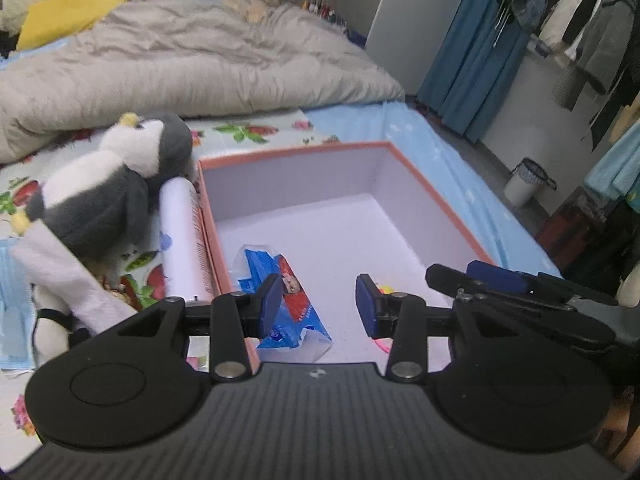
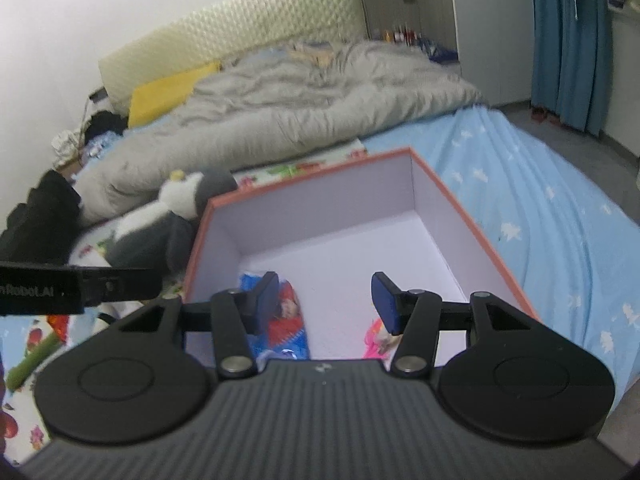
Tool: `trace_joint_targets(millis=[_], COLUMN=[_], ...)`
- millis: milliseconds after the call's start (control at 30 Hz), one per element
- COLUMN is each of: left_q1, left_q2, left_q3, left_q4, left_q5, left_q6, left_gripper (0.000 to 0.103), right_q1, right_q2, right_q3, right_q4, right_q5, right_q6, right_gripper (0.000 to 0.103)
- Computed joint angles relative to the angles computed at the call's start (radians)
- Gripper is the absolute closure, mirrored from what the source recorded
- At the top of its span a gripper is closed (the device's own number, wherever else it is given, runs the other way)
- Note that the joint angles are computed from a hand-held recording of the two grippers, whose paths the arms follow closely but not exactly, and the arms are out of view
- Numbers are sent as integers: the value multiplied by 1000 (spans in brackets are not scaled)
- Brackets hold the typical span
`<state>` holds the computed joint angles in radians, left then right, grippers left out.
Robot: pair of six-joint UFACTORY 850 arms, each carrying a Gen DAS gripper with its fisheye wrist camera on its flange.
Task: Organize soft objects
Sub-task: 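Lower the ball into the pink box and open the right gripper while the left drops the tissue pack in, then withdraw both open tools up and away from the pink box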
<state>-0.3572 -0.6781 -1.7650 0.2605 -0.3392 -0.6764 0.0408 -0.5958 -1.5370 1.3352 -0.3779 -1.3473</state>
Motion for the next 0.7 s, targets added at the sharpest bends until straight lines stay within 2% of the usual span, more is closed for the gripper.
trace_joint_targets(millis=[233, 567, 700], left_q1=[-19, -46, -57], left_q2=[186, 419, 500], left_q3=[218, 496, 598], left_q4=[271, 754, 892], left_q5=[74, 96, 86], left_q6=[-287, -799, -969], left_gripper=[56, 56, 56], right_q1=[8, 34, 50], right_q2=[132, 292, 342], right_q3=[140, 330, 397], right_q4=[227, 423, 466], right_q5=[-12, -55, -74], right_q6=[-249, -474, -522], right_gripper=[49, 49, 49])
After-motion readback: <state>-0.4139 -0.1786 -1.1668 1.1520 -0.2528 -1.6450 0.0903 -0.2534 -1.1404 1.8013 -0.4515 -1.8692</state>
